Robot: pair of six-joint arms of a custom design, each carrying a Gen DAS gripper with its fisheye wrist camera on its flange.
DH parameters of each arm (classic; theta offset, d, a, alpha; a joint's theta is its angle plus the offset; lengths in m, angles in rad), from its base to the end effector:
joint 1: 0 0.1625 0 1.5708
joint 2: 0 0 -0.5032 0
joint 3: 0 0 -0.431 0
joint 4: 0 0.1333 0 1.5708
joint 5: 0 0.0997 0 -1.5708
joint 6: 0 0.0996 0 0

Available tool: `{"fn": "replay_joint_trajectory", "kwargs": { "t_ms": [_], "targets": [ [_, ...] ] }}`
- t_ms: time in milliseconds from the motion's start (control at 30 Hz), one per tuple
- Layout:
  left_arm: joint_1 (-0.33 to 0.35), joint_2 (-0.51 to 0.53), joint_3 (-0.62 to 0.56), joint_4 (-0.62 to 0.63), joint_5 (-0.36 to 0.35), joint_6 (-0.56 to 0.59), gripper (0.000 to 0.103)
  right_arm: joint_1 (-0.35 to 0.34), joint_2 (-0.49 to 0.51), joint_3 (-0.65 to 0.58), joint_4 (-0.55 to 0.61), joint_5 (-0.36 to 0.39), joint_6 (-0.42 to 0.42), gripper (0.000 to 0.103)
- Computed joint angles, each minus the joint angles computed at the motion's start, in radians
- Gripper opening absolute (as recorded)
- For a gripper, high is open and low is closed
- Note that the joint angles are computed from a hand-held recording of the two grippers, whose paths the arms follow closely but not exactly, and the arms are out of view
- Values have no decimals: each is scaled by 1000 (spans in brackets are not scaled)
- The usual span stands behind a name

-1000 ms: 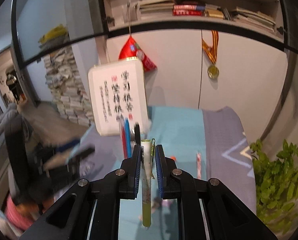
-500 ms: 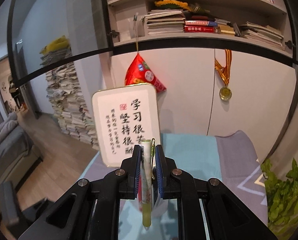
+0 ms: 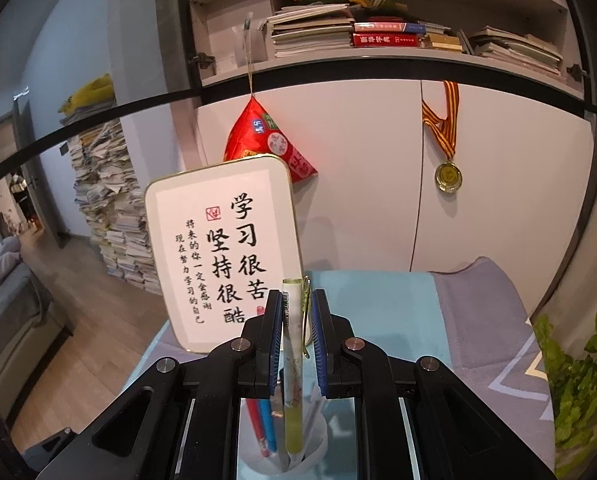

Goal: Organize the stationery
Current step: 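Lower the green pen into the cup with the right tool and open, then move the right tool to the pink floral pen while the left tool withdraws from the cup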

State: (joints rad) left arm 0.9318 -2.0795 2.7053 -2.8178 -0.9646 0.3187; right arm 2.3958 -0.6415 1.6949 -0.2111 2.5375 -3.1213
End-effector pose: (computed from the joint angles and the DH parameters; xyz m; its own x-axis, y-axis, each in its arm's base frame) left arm 0.0136 -0.3003 0.3410 -0.6623 0.4172 -0.6223 0.7292 0.5497 -0.4075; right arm 0.4606 -0.3556 -0.0196 -0.7989 -0.0352 0.6005 -0.5320 0.5071 -0.6781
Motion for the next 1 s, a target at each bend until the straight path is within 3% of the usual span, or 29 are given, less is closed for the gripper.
{"fn": "replay_joint_trajectory", "kwargs": {
  "t_ms": [133,367,800,1000],
  "targets": [
    [7,16,-1,-6,0,-1,54,-7,6,14,-57,15,-62,15],
    [13,32,-7,-2,-5,-18,54,-9,11,24,-29,15,-43,15],
    [-25,-6,1,67,10,-59,54,-1,27,40,128,0,133,15],
    [-65,-37,5,135,25,-108,54,-5,23,54,215,-57,216,15]
  ]
}}
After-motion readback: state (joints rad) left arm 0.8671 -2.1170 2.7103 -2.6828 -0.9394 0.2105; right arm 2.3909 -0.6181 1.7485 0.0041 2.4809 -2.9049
